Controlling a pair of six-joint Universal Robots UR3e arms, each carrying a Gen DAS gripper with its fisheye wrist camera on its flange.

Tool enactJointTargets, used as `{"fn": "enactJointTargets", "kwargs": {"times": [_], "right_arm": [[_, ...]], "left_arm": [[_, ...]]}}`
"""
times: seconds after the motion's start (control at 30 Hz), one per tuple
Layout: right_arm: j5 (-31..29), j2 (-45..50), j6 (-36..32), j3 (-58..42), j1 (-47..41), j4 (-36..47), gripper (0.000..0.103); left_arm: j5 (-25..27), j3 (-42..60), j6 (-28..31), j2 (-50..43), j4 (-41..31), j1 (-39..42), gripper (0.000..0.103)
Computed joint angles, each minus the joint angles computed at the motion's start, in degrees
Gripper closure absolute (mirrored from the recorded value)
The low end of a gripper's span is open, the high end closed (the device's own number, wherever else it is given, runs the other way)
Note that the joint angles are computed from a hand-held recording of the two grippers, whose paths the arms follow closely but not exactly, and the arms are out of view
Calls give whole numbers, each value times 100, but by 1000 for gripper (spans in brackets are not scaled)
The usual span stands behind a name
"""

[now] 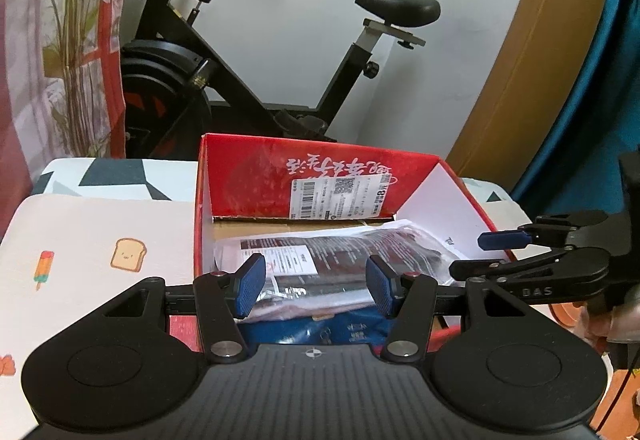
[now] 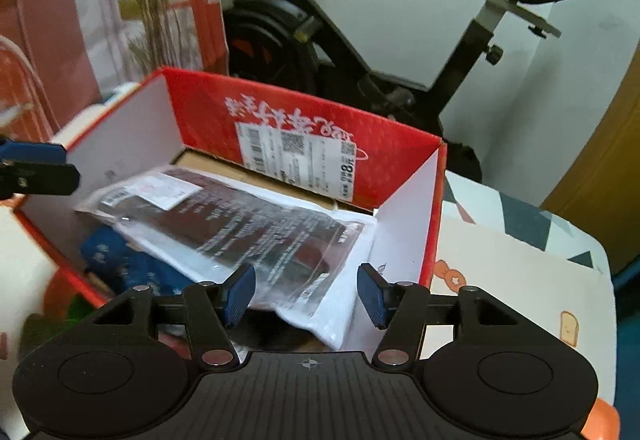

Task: Organize soft objects
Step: 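Move both grippers down to the green knitted pouch beside the box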

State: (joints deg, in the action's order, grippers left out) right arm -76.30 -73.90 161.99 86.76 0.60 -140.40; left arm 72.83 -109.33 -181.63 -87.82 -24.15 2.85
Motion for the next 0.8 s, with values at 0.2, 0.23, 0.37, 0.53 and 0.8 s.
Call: {"fn": "enactJointTargets", "kwargs": {"times": [0.2,0.23,0.37,0.53,0.8], "right_arm": [[896,-1290,30,1732,-452,-988,50],[1057,-1510,44,2022,-541,-1125,50],[1495,-2190,39,2951,-787,-1578,51],[1850,-2838,20,3809,-998,-1911,51],[2006,-3594,30,4697,-1142,-2099,53]], "left_arm": [[51,-919,-55,887,132,4,45],[56,-1081,-66,1047,139,13,45],[110,-1773,-151,1788,92,-6,45],[155,-2400,-288,2458,2,-61,45],[45,-3107,-499,3197,-186,-20,45]]}}
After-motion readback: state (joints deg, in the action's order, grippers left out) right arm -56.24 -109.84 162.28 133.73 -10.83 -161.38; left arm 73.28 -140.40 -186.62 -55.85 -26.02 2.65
